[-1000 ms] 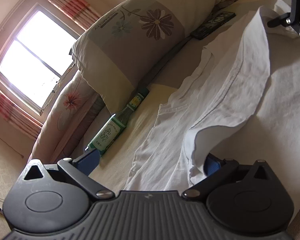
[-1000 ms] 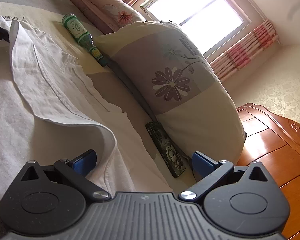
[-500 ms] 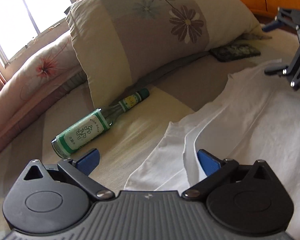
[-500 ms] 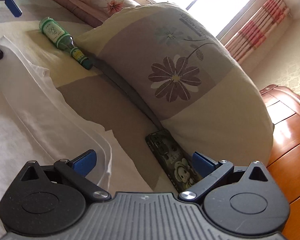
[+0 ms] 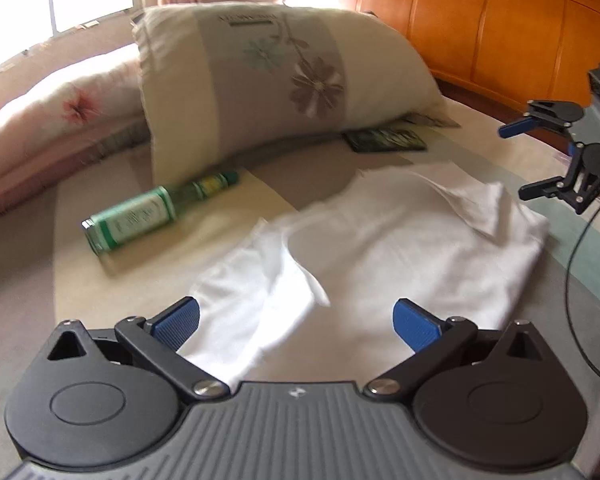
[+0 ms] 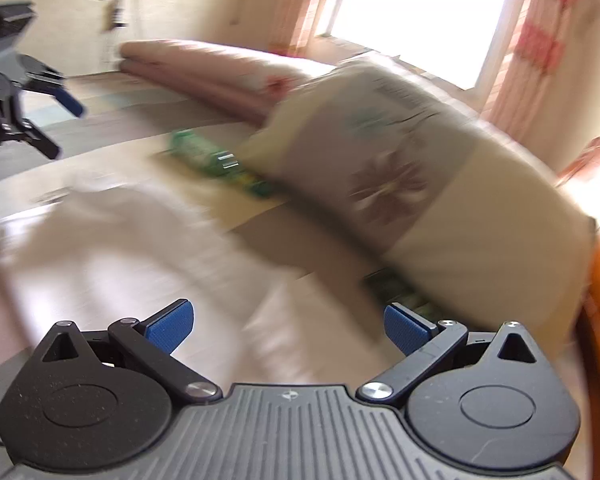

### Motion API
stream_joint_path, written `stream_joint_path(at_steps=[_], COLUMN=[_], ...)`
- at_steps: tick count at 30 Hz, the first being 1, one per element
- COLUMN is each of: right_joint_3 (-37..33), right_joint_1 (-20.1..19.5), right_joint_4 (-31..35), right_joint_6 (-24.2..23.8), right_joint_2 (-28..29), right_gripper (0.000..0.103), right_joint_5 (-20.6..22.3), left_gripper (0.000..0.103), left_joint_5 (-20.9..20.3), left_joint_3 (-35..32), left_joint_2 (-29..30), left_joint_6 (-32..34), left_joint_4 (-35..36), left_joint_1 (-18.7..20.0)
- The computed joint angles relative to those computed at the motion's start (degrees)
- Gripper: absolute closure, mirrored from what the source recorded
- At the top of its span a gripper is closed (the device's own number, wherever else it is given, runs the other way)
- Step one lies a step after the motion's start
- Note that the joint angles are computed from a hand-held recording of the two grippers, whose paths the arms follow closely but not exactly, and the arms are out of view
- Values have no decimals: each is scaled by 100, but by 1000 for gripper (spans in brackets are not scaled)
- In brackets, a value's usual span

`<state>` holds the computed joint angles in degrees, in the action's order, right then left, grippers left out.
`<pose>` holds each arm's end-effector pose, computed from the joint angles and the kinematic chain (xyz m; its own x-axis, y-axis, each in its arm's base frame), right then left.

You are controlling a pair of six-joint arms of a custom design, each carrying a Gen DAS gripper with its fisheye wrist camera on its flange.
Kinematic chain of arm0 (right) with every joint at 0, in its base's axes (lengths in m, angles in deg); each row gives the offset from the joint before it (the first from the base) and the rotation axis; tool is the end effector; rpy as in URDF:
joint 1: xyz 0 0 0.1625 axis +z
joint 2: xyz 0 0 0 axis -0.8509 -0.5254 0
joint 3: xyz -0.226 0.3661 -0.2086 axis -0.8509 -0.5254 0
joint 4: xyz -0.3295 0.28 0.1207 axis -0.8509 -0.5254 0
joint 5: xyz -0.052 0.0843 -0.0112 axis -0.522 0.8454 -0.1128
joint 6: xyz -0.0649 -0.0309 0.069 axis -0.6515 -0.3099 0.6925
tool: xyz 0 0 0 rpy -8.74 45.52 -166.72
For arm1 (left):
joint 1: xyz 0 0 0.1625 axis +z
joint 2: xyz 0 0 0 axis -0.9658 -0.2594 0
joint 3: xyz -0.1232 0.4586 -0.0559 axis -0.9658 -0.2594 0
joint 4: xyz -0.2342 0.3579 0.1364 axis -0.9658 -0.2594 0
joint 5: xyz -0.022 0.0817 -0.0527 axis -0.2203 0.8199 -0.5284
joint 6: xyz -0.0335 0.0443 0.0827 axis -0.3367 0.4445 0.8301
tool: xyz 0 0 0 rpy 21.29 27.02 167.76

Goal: Fold clothes
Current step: 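Lay the folded shirt down and open both tools, then move both open tools back over the folded white shirt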

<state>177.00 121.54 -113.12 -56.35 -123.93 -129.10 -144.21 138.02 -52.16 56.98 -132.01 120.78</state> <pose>-0.0604 -0.4350 0.4009 -0.5135 -0.4021 0.7581 -0.8105 0.5174 -0.2746 -0.3077 -0.5654 0.0438 -0.4345 0.7792 -0.4516 0.8911 0.4448 -0.0900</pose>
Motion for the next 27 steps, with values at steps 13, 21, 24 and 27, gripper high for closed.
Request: stream_joint_path(at_steps=[13, 21, 24, 27], right_joint_3=[-506, -606, -573, -491], right_joint_1=[-481, -556, -615, -520], right_joint_4=[1569, -214, -233, -246], right_joint_6=[1608, 2268, 2214, 1894], right_joint_2=[500, 801, 787, 903], right_gripper=[0, 0, 0, 0], right_joint_5=[-5, 541, 790, 459], left_gripper=[1, 1, 1, 1], left_joint_5=[-1059, -248, -542, -593], left_joint_3=[-578, -862, -702, -513], left_joint_2=[658, 975, 941, 898], left_joint_6=[-1071, -1465, -1452, -1276], left_joint_4=[887, -767, -929, -699], left_joint_1=[483, 601, 608, 488])
